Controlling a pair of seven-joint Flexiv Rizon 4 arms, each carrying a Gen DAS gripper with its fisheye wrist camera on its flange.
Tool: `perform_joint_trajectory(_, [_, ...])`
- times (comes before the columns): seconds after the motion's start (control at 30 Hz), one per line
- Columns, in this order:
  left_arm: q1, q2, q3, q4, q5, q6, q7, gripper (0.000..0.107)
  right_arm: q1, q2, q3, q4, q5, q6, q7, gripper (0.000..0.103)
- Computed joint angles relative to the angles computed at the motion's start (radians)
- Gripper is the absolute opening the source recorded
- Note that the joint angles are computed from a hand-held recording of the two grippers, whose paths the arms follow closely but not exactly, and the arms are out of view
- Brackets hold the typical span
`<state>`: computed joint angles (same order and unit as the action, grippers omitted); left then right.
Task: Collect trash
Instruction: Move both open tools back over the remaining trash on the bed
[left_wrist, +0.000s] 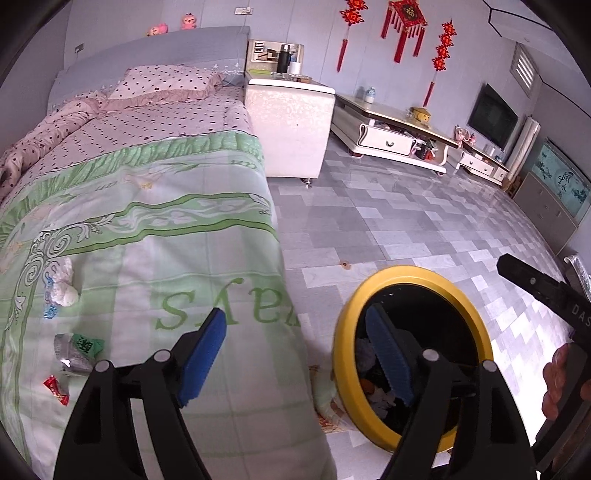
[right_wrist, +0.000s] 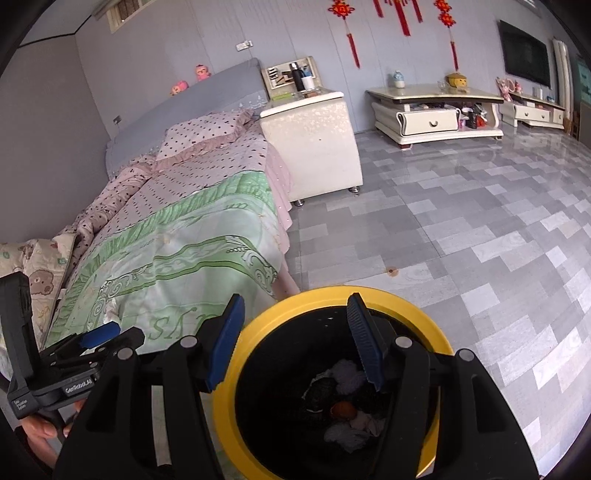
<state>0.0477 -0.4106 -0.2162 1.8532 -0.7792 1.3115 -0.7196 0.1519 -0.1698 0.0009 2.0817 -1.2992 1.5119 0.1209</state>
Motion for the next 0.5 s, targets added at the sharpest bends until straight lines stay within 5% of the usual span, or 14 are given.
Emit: perform_joint_trajectory(0.5, [0.135,-0.093,0.126,-0.134,0.127,-0.009,-0.14,0.075,0.232,-0.273,0.122,-0.351,0.453,-0.11,-0.487,0.055])
